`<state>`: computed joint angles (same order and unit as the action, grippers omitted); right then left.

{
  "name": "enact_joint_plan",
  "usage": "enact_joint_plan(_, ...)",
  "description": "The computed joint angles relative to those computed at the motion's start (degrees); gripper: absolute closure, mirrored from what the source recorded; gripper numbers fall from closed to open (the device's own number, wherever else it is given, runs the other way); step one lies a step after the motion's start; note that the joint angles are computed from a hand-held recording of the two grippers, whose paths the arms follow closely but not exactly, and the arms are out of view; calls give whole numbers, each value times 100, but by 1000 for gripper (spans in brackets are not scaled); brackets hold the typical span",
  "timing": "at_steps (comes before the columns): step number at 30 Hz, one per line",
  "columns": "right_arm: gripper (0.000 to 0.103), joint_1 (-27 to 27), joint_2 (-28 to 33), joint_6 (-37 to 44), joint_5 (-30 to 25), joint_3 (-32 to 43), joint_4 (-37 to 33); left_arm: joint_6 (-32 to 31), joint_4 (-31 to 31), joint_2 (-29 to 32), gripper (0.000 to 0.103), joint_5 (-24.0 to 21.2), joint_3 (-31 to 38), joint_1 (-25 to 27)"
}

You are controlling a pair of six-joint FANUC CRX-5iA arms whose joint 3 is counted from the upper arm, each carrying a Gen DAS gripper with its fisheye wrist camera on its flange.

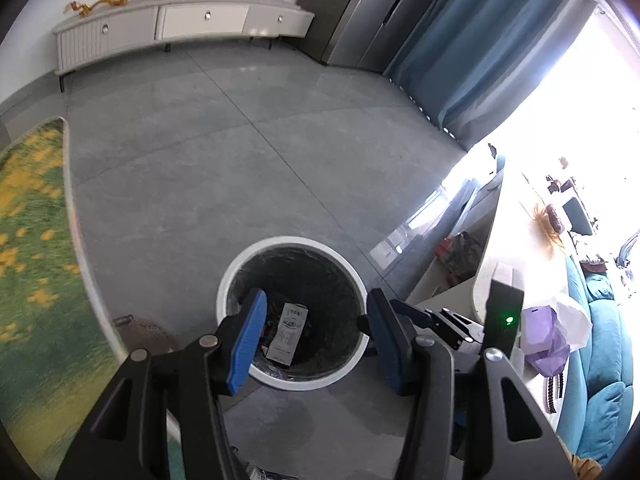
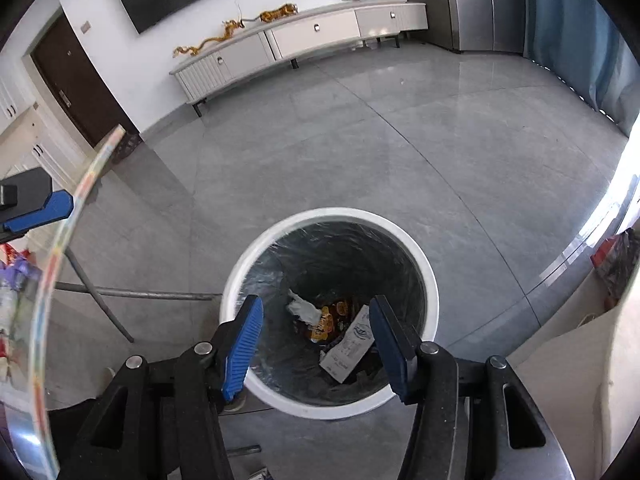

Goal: Collect trash
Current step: 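Open both grippers to drop the tissues and carton into the bin, then grasp a purple plastic bag with the left gripper while the right gripper grasps another purple bag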

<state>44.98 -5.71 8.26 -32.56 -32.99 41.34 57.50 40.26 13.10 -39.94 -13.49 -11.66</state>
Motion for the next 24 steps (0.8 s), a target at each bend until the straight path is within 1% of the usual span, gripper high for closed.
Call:
enact_joint_plan(1,47,-42,30,63,7,90,-10,-61,15,-140,53,48,-109,26)
enact_joint_plan(3,47,45,-64,-74,-35,85,157,-162,50,-446,53,78,-332,106)
enact_joint_plan(8,47,473,-309,-305,-286,179,667,-305,85,-1206,53,118,-792,369)
enact_joint_plan(13,47,973,-427,-470,-557,441,1270,-778,441,-2051,53,89,-1394,840)
enact_joint_plan(16,47,1237,-349,-439,-727,731,1529,-1094,630,-2644,53,-36,-1777,1342)
enact_joint_plan(19,47,1489,-168,-309,-809,1077,1669,-1394,807,-3206,51,-250,-2122,2024)
enact_joint_plan(21,47,1627,-6,-202,-801,1325,1697,-1597,883,-3570,44,-391,-2349,2575)
enact_joint_plan(22,47,1688,85,-164,-788,1446,1714,-1683,905,-3703,43,-457,-2429,2809)
enact_joint_plan(24,47,1798,286,-94,-753,1671,1718,-1940,946,-3954,42,-674,-2588,3457)
